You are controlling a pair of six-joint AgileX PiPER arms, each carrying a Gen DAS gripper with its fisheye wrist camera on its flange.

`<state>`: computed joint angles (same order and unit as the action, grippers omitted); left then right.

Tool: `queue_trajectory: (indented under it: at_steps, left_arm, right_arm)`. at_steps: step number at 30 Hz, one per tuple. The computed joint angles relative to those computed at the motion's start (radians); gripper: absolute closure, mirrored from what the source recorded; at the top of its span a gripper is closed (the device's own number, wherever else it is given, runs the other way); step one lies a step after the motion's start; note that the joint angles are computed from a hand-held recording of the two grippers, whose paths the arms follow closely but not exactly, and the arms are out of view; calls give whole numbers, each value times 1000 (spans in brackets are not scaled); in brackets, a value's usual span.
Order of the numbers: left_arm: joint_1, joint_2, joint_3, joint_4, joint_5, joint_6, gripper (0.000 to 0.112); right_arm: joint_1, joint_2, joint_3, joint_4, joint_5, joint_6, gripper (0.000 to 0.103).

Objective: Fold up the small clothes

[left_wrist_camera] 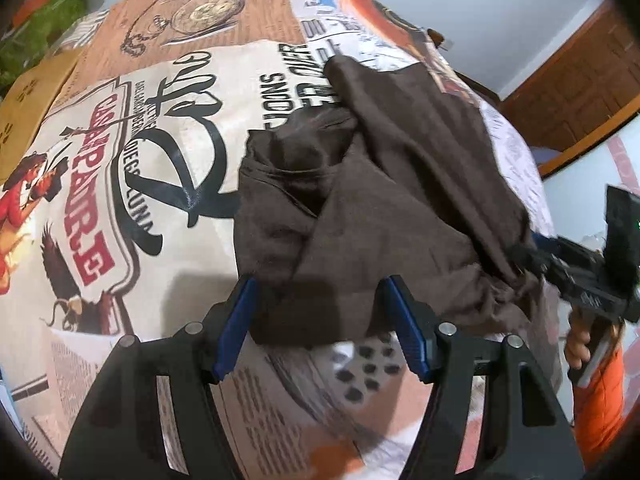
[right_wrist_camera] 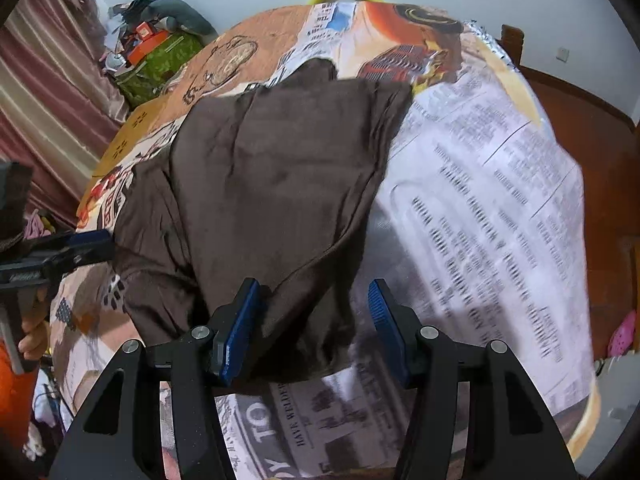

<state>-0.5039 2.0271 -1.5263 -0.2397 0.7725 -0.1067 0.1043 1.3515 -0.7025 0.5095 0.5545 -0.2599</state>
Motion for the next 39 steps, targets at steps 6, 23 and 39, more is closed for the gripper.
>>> queue_trajectory:
  at_steps: [6,23,39]
  left_arm:
    - [38,2,-10,119,-6,-53,112]
    - [148,34,-103,21,71,76,49]
    - [147,80,-92,-257,115,309,48]
  right_arm:
    - [60,34,20,114,-28,-47,51]
    - [109,-12,36,28,-29,58,49]
    - [-62,-35,-40,-98,-20,83,48]
